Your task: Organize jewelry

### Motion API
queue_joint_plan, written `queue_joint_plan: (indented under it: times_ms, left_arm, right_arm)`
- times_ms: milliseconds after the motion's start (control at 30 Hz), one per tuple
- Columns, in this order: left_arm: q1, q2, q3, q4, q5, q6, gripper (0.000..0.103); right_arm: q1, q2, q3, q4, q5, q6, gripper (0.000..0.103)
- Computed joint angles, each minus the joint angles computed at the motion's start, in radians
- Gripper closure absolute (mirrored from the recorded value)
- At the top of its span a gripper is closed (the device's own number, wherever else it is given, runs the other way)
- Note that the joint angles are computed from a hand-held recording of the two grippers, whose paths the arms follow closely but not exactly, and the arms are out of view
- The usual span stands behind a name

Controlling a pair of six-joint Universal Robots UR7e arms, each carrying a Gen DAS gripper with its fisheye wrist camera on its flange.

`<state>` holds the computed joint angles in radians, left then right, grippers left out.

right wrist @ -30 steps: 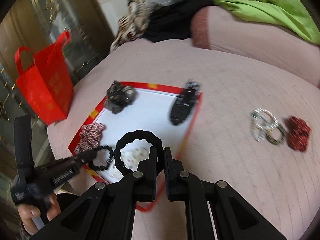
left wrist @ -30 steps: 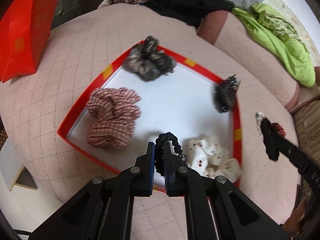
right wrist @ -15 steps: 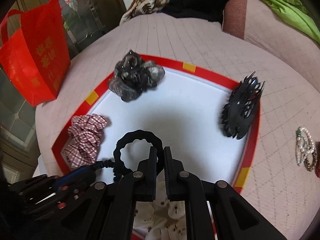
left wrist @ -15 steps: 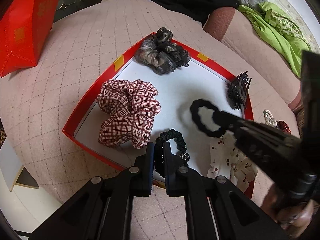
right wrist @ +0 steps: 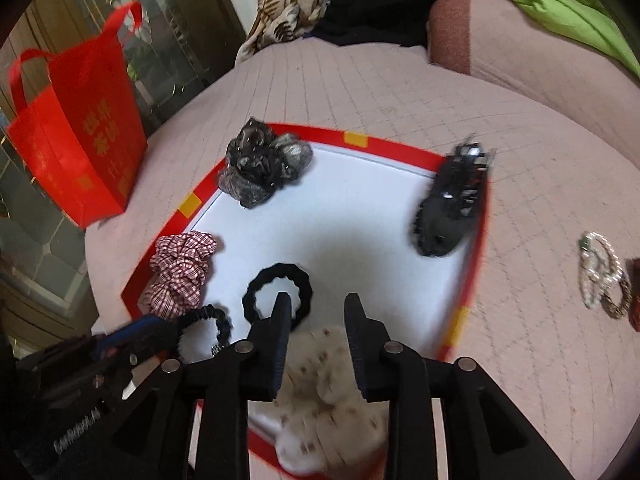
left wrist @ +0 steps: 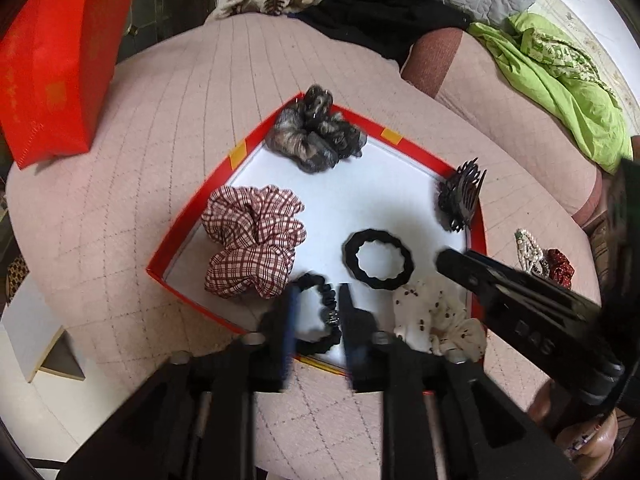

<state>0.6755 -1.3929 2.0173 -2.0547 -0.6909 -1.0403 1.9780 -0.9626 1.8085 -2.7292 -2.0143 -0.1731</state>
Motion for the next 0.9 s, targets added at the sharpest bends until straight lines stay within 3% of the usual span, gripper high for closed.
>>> queue_joint_plan:
  times_ms: [67, 100, 333, 533, 700, 900]
  left_arm:
    - [-0.019, -0.004, -0.004, 0.027, 0.024, -0.030, 0.059]
    - [-0.026, -0.005, -0.006, 0.037, 0.032, -0.042, 0.058]
    - [-0.084, -0.001, -0.026, 0.092, 0.045, -0.080, 0.057]
    - [-0.133, 0.050, -0.055, 0.108, 0.037, -0.054, 0.056]
    - [-0.173, 0.110, -0.084, 0.112, 0.027, -0.012, 0.056]
    - [-0.199, 0.191, -0.126, 0.115, -0.001, 0.042, 0.055]
  right_arm:
    - [-0.006, -0.051, 0.045, -0.019, 0.005, 0.004, 0.062]
    - [-0.008, -0.073, 0.064, -0.024, 0.005, 0.009, 0.061]
    - [-0.060, -0.279, 0.238, -0.085, -0.014, 0.026, 0.052]
    - [-0.147, -0.452, 0.351, -0.107, -0.007, 0.092, 0.049]
    - [-0.200, -0.550, 0.408, -0.145, -0.026, 0.100, 0.038]
    - [-0.246, -0.613, 0.461, -0.243, -0.084, 0.063, 0.032]
